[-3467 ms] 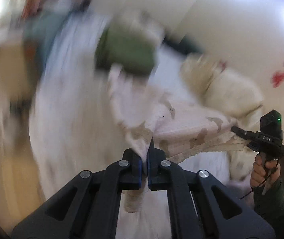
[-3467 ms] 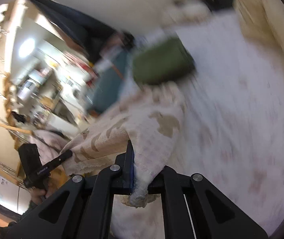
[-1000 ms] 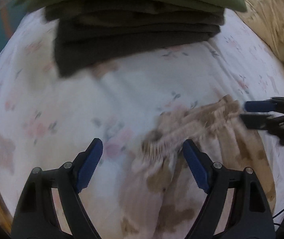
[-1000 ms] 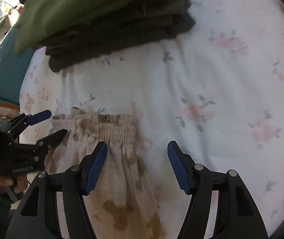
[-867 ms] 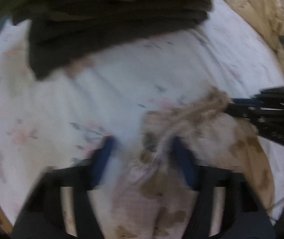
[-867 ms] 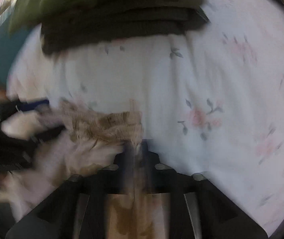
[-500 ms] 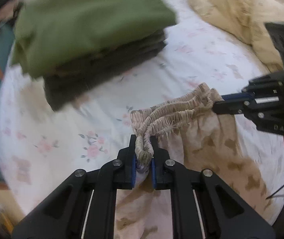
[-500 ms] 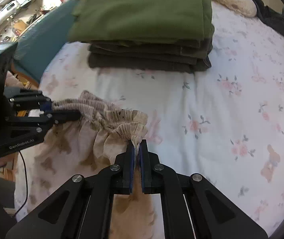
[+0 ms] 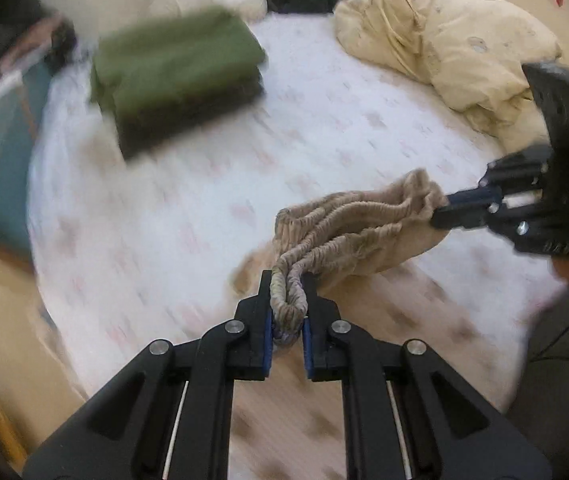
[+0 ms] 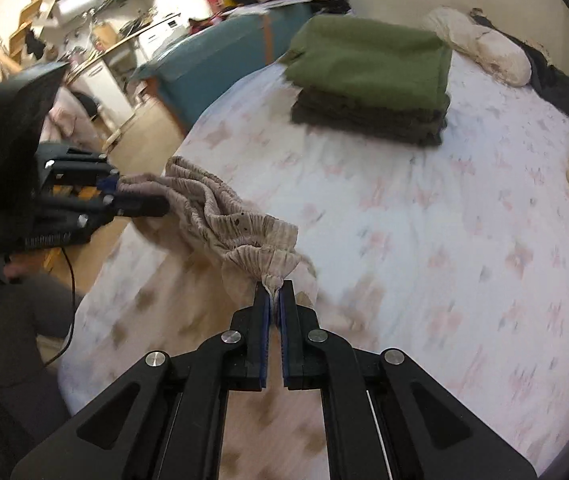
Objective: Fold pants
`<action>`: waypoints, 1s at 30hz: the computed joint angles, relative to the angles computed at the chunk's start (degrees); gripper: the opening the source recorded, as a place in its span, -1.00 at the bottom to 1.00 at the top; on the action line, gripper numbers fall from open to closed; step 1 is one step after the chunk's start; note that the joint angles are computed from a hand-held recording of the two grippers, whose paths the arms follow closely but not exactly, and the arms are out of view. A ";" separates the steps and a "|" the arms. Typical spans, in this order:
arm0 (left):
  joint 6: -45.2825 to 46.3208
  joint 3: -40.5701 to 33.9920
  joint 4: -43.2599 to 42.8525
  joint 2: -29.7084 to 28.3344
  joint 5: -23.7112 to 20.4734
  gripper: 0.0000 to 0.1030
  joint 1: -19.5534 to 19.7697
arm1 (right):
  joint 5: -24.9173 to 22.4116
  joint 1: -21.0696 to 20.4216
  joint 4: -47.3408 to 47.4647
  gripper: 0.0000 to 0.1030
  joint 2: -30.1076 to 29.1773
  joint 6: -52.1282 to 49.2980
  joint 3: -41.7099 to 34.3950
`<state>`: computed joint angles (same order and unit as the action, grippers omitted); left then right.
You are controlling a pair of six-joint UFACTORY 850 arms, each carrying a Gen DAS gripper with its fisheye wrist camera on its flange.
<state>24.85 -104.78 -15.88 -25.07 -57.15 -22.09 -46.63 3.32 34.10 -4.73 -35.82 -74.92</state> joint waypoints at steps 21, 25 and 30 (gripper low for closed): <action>-4.13 24.97 -1.42 16.55 -11.03 0.10 -0.33 | -11.03 9.70 -11.17 -0.50 16.34 14.37 21.16; -7.36 22.99 -1.80 15.86 -7.51 0.14 0.58 | -9.79 8.09 -7.76 -0.49 18.59 11.42 20.12; -19.40 26.53 4.29 14.26 1.25 0.14 -2.37 | -1.99 8.22 -5.60 -0.49 13.52 25.44 21.14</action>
